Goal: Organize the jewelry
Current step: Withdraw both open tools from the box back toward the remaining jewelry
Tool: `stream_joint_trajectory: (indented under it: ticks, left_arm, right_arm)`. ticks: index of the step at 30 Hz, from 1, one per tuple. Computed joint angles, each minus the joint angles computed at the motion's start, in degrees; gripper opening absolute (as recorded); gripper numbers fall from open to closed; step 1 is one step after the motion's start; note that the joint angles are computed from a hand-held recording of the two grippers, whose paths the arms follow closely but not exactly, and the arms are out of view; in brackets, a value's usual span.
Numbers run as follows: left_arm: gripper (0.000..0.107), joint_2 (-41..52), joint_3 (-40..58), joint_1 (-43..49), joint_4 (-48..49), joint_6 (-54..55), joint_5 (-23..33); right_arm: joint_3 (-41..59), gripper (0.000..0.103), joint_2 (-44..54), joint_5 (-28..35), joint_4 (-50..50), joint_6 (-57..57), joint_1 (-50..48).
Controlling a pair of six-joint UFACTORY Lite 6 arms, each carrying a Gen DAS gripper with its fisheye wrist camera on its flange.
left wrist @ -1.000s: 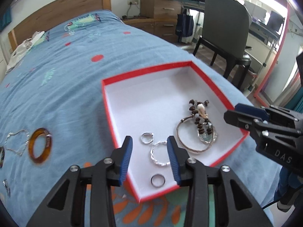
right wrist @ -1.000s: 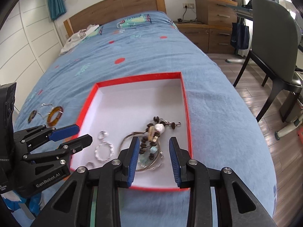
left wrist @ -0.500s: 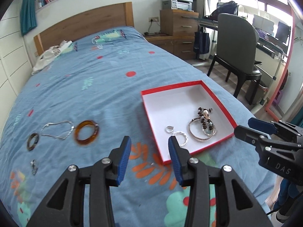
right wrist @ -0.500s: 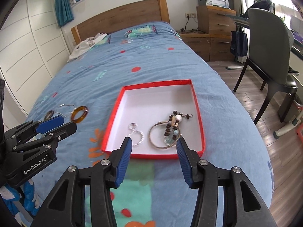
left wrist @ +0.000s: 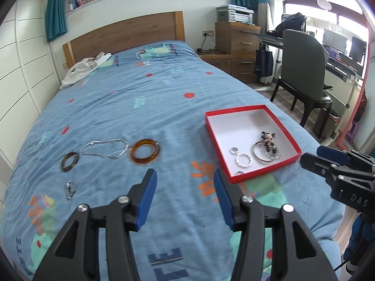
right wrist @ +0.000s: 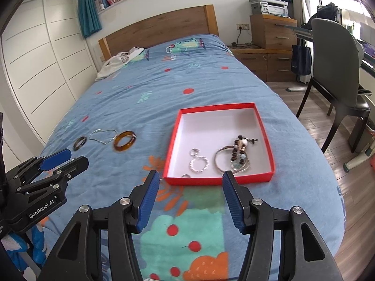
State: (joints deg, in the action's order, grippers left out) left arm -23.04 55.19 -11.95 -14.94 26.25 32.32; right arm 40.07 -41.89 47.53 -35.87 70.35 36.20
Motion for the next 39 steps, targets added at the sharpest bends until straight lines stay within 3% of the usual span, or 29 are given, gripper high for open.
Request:
stream_joint_trajectory:
  ticks: [15,25,30,39]
  left_arm:
    - [0.05,-7.5,-1.9,27.7,-20.6,27.0,12.2]
    - [0.051,-4.2,-0.2,50.3,-29.7,44.4,20.3]
    - [0.051,-0.3,1.2,55.8,-31.8,49.4,19.4]
    - [0.052,11.8,4.9,55.1,-33.3,53.8,10.2]
  right_arm:
    - [6.2,0.061,7.9,11.7,-10.1,20.2,21.7]
    - [11.7,0.068,18.1,11.6,-12.5,27.4,28.9]
    - [14.0,0.068,23.5,8.3,-12.9,28.7,28.7]
    - [19.4,0.069,34.9,-1.7,-13.2,26.3,22.7]
